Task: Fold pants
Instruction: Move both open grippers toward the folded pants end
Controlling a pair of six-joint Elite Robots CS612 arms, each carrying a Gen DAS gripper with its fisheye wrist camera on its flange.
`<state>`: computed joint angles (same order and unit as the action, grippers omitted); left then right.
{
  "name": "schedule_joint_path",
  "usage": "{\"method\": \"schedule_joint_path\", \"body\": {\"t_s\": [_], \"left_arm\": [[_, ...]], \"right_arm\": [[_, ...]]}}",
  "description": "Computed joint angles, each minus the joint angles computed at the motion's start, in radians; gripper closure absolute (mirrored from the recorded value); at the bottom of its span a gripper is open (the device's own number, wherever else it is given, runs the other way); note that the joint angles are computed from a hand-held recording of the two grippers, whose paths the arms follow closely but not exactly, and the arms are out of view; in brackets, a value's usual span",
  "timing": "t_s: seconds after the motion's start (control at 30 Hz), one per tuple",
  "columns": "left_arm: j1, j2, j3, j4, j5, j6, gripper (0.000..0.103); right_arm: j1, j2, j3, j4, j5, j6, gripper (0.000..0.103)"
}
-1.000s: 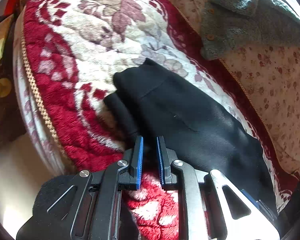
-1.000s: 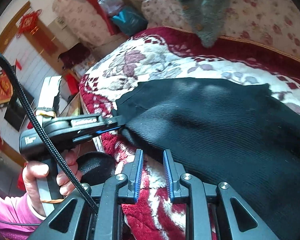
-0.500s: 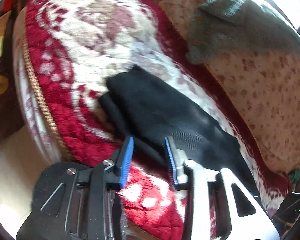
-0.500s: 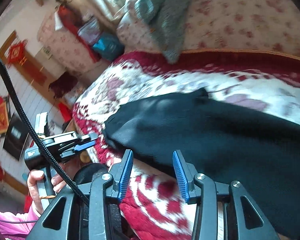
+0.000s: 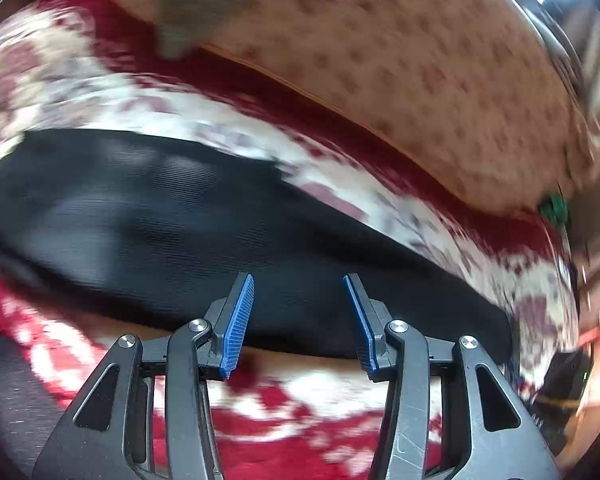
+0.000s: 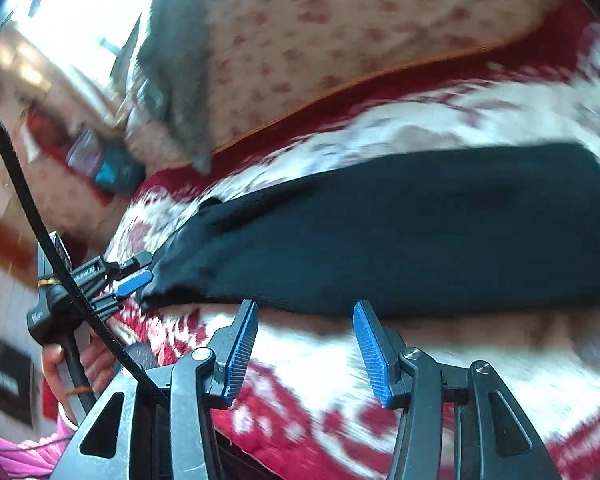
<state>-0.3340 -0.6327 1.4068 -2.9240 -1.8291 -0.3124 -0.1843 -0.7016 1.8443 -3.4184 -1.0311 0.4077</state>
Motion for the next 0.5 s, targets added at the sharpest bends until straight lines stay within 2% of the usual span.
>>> {"method": "schedule_joint_path", "body": {"t_s": [0.23,0.33,0.5], "left_arm": [[-0.058,0.022,-0.040,0.061,-0.085,0.162,0.058],[-0.073,0.035,-0.066,0.093,-0.124,0.211,0.058],[-0.095,0.046,-0.093,0.135,-0.158,0.287,0.058]], "right_arm": [[-0.056,-0.023,0.086,-0.078,-0.067,0.130,0.053],[-0.076,-0.010,0.096,-0.142,-0.048,0.236,0.053],[-0.091,0.001,0.098,-0.188,-0.062,0.313,0.053]]}}
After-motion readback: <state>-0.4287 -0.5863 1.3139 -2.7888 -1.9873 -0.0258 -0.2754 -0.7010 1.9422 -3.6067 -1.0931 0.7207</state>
